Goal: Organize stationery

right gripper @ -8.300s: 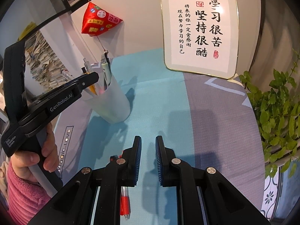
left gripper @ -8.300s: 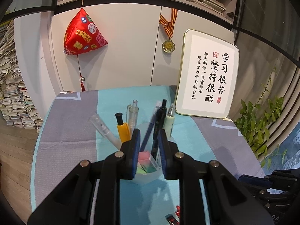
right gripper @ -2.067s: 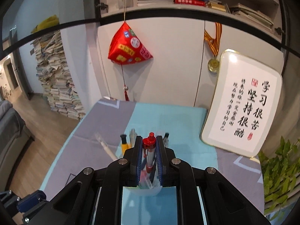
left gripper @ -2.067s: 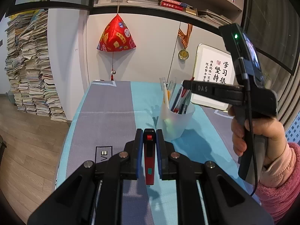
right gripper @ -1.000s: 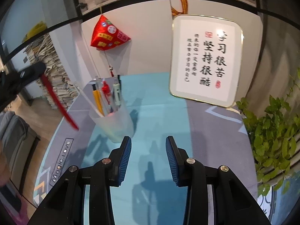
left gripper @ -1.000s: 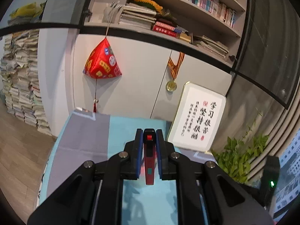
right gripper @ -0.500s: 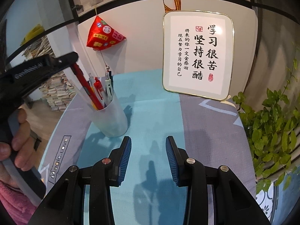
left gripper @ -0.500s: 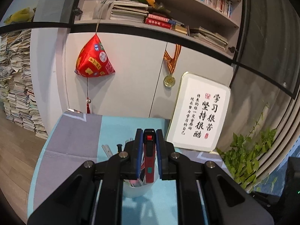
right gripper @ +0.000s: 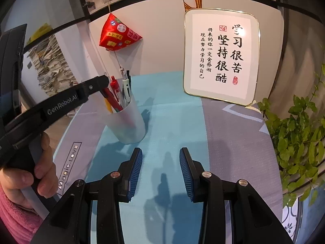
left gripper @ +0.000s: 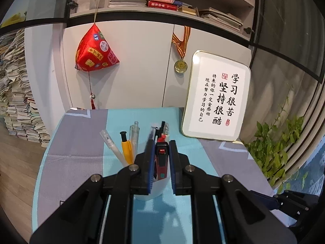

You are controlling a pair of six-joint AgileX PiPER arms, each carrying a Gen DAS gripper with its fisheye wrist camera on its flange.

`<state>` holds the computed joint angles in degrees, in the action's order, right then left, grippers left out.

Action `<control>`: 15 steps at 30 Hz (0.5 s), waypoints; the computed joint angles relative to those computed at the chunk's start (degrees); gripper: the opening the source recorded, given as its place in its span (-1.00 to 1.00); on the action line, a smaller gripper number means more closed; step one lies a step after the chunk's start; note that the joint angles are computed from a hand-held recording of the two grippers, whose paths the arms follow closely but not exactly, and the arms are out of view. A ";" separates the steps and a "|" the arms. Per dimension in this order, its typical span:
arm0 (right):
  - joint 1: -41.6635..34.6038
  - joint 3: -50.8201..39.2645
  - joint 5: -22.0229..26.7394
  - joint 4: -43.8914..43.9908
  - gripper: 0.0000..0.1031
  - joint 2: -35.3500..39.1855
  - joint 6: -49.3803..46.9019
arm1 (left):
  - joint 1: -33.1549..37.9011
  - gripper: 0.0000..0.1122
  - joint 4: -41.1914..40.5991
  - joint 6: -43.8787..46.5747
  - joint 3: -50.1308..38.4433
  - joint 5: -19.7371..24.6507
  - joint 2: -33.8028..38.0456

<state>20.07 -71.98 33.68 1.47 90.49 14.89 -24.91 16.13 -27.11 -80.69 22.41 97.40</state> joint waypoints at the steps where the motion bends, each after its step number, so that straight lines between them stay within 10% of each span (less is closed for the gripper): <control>1: 0.03 0.01 0.02 -0.01 -0.26 0.03 0.17 | -0.10 -0.78 -0.47 0.74 -0.14 0.33 0.08; 8: 0.80 0.12 0.38 -0.06 -0.26 0.13 0.76 | -0.42 -0.76 0.88 -0.05 -0.05 0.98 0.21; 15: 1.20 0.19 0.39 -0.47 -0.26 -0.04 1.08 | -2.42 -0.18 16.43 -13.06 3.75 -0.17 -2.40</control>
